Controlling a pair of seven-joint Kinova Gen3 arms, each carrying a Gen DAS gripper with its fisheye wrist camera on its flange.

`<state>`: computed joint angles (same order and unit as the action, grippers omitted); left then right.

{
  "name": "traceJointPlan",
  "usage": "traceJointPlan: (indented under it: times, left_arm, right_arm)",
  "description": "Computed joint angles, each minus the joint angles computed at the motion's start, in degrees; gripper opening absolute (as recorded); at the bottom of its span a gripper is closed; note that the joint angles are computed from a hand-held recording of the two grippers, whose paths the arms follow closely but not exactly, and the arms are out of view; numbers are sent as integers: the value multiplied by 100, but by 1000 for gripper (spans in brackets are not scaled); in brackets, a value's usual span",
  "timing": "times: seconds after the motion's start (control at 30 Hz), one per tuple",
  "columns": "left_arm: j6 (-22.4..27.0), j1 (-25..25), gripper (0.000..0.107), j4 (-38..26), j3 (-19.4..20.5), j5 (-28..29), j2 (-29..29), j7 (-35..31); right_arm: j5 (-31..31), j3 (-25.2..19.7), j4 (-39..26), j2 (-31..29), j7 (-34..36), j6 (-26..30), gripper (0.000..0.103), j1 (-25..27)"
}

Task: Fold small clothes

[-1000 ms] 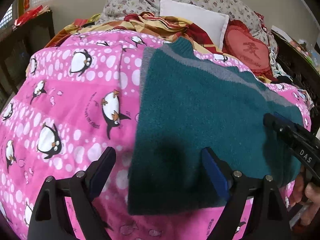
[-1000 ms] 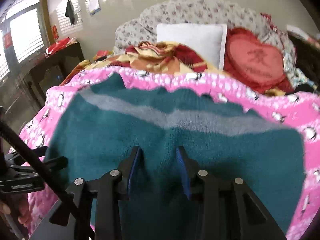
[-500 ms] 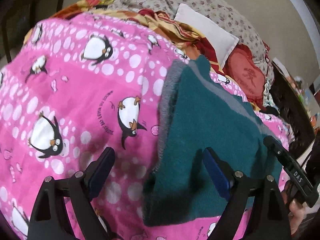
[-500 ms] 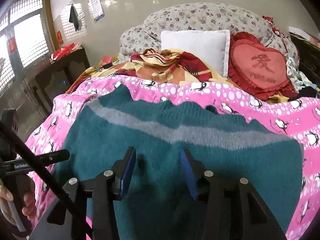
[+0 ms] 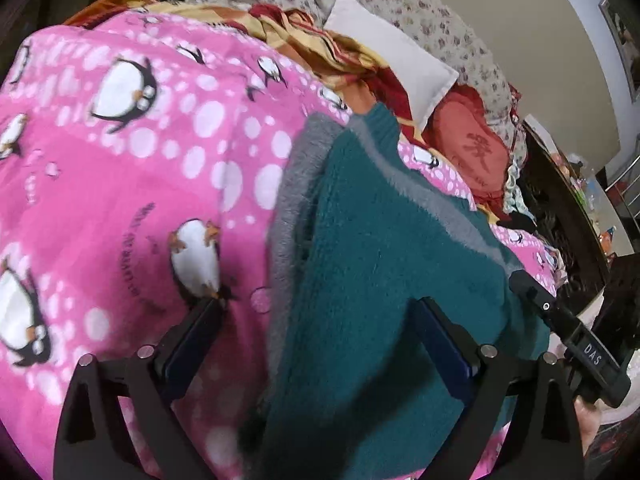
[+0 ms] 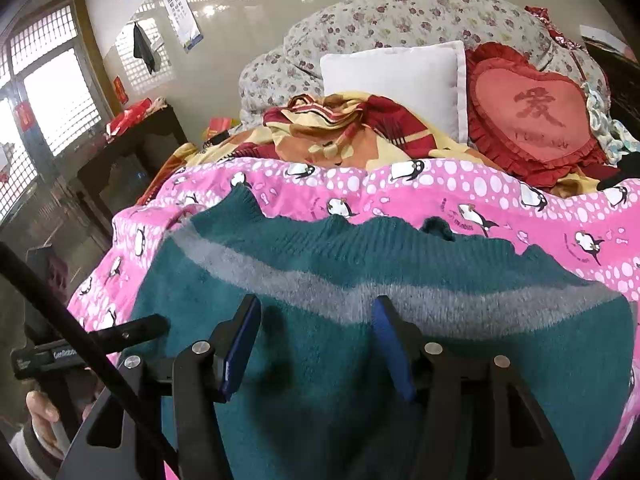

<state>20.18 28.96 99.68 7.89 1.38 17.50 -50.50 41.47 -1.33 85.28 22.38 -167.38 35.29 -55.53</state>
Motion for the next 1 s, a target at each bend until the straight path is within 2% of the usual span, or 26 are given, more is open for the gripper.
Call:
traceJointPlan:
  times: [0.07,0.13,0.2,0.23,0.27,0.37,0.4,0.47,0.6,0.63,0.67,0.73,0.87,0.93,1.0]
  left_arm:
    - [-77,42,96,-20,-36,65,29,-209]
    - [-130,-249,68,-48,336,142,65,-515]
    - [-11,-416,53,-118,581,-96,63,-449]
    - [26,-420,49,-156,618,-218,71,-385]
    - [122,-485,39,-204,698,-265,57,-414]
    - [74,-1171,22,-141,1396,154,3,-918]
    - [50,-1331,22,-140,1558,343,-39,-1057]
    - [255,-1345,21,-246,1586,441,-136,-1306]
    - [631,-449,21,-666,883,251,-248,-1259]
    - [662,-294,21,-728,795,180,-280,-1217]
    - [738,-62,21,-842,681,71,-326,-1187]
    - [838,398,21,-1028,367,-21,-350,-1200]
    - [1210,1364,21,-1703,-206,-85,-128,-1360]
    - [1406,1685,21,-2109,-297,-109,137,-1445]
    - [1532,2022,21,-2467,-396,-286,461,-1303]
  right_arm:
    - [100,7,-75,76,35,149,59,-57]
    - [289,43,-195,172,66,455,51,-192]
    - [527,-108,-94,93,-135,459,45,-113]
    - [632,-291,12,-27,-308,370,44,34]
    - [804,-541,148,-130,-509,227,42,257]
    - [1086,-1334,160,-30,-725,298,29,898]
    - [1250,-1600,139,88,-856,401,28,1088]
    - [1698,-2116,266,120,-1314,329,28,1525]
    - [2405,-2998,625,53,-2246,53,28,2323]
    - [2625,-3102,718,35,-2479,3,28,2402]
    - [2811,-3104,838,-22,-2712,-110,28,2429]
    - [3033,-2794,1118,-227,-3178,-450,28,2323]
    - [3294,-1750,1741,-815,-4110,-1225,28,1864]
    - [3469,-1219,2045,-1101,-4577,-1456,29,1560]
    - [3510,-688,2331,-1363,-5043,-1532,36,1203]
